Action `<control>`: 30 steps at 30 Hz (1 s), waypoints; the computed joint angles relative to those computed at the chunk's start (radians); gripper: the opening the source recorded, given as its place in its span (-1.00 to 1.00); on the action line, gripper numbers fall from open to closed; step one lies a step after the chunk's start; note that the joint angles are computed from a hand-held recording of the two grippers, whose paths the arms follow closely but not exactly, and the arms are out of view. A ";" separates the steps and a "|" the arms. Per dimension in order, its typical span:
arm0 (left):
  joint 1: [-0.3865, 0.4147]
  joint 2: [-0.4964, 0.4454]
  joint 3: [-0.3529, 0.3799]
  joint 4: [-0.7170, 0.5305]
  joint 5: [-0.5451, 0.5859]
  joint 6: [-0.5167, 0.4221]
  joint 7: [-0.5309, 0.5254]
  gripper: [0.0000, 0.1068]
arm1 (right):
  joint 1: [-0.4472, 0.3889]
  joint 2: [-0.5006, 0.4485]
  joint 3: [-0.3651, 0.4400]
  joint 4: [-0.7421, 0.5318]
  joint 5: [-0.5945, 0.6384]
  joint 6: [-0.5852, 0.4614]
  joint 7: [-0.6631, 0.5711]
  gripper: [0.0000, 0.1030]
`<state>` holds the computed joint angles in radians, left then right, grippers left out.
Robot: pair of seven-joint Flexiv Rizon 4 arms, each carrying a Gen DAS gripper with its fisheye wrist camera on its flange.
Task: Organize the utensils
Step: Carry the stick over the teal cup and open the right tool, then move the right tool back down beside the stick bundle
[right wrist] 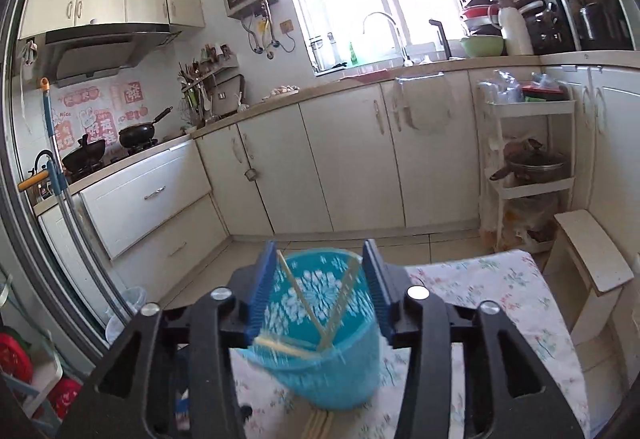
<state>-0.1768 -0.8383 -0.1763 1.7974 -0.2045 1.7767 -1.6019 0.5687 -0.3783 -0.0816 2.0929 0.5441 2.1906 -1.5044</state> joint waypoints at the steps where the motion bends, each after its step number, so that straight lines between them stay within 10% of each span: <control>1: -0.003 0.001 0.004 -0.001 -0.001 -0.001 -0.001 0.60 | 0.015 0.006 -0.006 0.023 0.021 0.001 -0.013 0.05; 13: -0.035 0.005 0.041 -0.006 -0.013 -0.016 -0.008 0.62 | 0.115 -0.131 -0.127 0.107 0.100 -0.140 0.110 0.12; 27: -0.044 0.005 0.048 -0.011 -0.017 -0.021 -0.009 0.63 | 0.152 -0.166 -0.183 0.153 -0.088 -0.205 0.284 0.12; 30: -0.047 0.005 0.052 -0.012 -0.018 -0.023 -0.009 0.64 | 0.071 -0.147 -0.091 0.160 -0.174 -0.204 0.336 0.07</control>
